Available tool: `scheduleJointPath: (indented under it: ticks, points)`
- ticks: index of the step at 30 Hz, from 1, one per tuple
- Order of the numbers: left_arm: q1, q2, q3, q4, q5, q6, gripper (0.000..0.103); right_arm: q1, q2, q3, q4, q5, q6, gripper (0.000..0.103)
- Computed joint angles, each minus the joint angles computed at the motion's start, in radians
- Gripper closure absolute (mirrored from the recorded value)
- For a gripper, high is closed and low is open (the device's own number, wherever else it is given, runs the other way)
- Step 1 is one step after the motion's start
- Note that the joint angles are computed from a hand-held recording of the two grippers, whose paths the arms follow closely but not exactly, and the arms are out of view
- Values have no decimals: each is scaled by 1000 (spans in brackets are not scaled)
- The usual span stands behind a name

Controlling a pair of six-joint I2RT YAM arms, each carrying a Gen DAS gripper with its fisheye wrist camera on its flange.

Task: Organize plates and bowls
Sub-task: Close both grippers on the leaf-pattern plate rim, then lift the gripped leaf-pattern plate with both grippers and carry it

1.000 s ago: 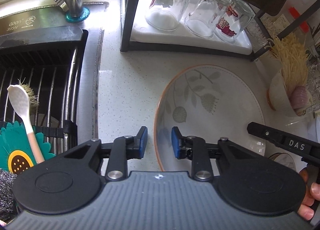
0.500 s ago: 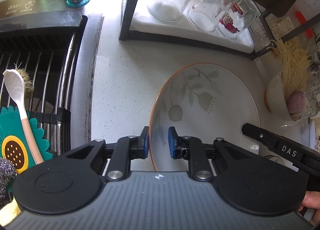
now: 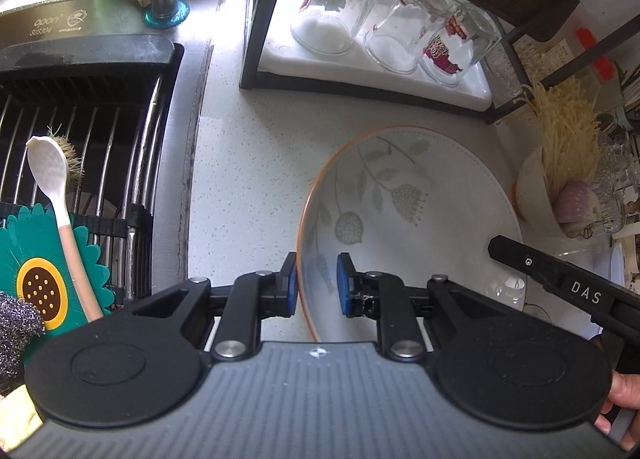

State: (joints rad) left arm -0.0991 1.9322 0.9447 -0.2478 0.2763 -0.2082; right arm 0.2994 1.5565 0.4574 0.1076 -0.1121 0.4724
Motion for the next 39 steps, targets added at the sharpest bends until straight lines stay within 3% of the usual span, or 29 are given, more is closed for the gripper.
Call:
scheduleJointPath:
  ticks: [7, 24, 32, 39]
  points:
    - [-30, -107, -60, -3, -9, -13, 81, -26, -140, -65, -36, -6, -13, 88]
    - [-160, -400, -249, -17, -82, -109, 81, -31, -598, -183, -314, 23, -21, 88]
    - [-264, -528, -304, -54, -164, -211, 81, -110, -849, -231, -491, -50, -86, 88]
    - [-402, -581, -325, -77, -240, -334, 81, -302, -1031, -248, -684, -181, -242, 88]
